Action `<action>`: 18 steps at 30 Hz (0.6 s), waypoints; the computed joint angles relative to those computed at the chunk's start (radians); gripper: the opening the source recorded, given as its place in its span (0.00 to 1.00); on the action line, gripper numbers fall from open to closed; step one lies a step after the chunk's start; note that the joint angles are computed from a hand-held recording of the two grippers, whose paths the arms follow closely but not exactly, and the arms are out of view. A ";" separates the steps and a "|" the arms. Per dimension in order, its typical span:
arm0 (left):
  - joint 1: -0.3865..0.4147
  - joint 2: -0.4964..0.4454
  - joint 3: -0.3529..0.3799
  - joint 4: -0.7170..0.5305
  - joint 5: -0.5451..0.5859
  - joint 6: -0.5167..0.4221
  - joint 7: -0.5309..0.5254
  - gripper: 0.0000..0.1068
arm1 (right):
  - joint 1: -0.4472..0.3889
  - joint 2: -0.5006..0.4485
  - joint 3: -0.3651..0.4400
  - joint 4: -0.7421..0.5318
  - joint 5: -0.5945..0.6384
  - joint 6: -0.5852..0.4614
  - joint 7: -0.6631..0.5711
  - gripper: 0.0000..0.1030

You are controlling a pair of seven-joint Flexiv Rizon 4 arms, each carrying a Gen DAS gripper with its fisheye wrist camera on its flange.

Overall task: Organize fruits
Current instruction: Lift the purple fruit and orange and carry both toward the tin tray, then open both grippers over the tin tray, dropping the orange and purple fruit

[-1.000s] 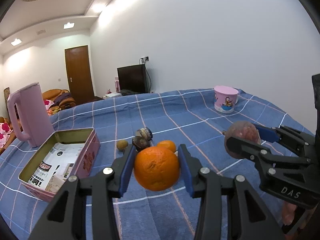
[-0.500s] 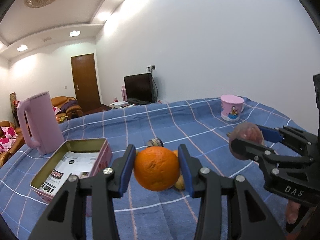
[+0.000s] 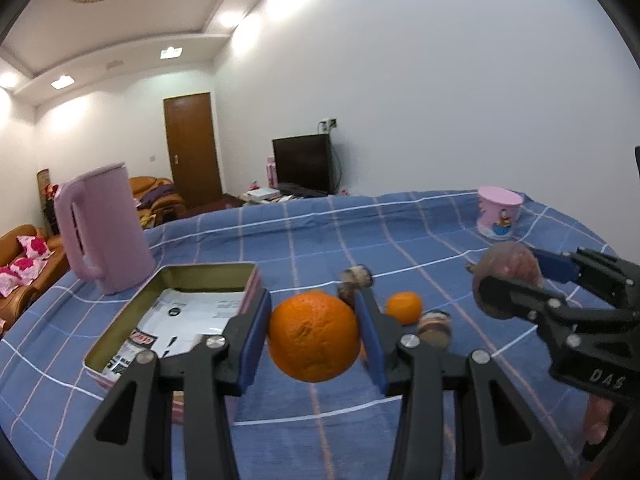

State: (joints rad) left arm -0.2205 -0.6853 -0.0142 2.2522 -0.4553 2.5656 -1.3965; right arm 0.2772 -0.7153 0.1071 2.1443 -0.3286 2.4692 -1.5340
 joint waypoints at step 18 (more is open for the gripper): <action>0.127 0.064 0.079 0.022 -0.035 -0.124 0.009 0.42 | 0.030 -0.047 0.076 -0.234 -0.249 -0.255 0.121 0.51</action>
